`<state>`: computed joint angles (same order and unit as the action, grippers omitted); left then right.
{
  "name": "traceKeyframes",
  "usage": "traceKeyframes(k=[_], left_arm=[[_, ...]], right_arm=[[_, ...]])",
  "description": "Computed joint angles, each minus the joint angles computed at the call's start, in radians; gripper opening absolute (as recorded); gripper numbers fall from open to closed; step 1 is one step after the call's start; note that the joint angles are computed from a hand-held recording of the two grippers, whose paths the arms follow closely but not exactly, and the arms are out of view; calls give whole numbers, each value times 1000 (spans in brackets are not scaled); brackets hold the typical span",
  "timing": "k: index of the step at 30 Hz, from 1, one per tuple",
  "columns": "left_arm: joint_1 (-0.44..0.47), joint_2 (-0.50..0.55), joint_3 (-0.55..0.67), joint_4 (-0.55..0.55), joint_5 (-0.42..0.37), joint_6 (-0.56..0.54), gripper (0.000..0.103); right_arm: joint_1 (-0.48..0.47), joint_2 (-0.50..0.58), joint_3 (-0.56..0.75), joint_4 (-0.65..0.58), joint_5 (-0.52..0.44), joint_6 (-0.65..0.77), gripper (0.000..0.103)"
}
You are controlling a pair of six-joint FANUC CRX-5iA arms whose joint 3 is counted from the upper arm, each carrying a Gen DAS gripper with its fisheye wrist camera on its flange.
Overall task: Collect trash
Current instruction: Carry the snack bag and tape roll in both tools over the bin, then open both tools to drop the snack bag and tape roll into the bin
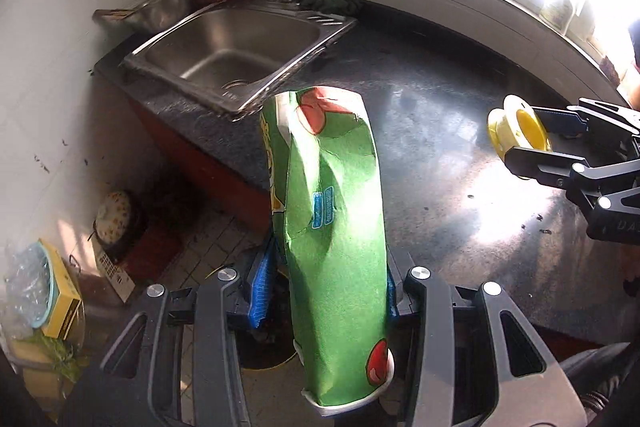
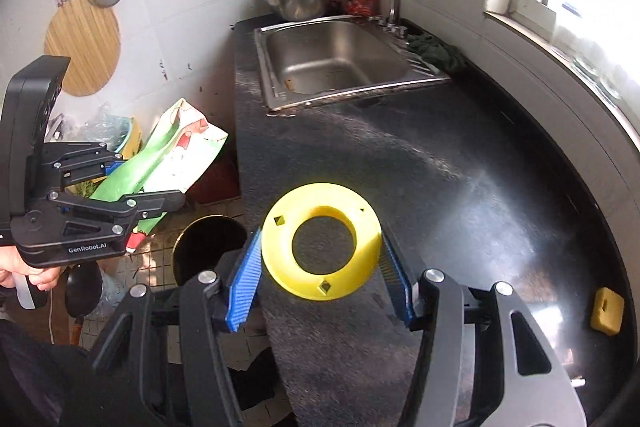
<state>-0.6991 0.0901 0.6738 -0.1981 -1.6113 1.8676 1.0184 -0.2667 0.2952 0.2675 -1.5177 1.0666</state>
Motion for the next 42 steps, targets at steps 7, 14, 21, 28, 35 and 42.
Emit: traceKeyframes(k=[7, 14, 21, 28, 35, 42], left_arm=[[80, -174, -177, -50, -55, 100, 42], [152, -297, -354, -34, -52, 150, 42], [201, -376, -542, -20, 61, 178, 42], [283, -430, -784, 42, 232, 174, 42], [384, -434, -923, 168, 317, 144, 43], [421, -431, -952, 219, 336, 82, 54]], right_arm=[[36, 169, 152, -170, 55, 127, 55], [57, 278, 206, -281, 52, 161, 55], [60, 353, 214, -319, 53, 199, 55], [38, 448, 198, -373, 70, 183, 55], [26, 507, 167, -394, 71, 167, 55], [6, 531, 181, -428, 58, 149, 59]])
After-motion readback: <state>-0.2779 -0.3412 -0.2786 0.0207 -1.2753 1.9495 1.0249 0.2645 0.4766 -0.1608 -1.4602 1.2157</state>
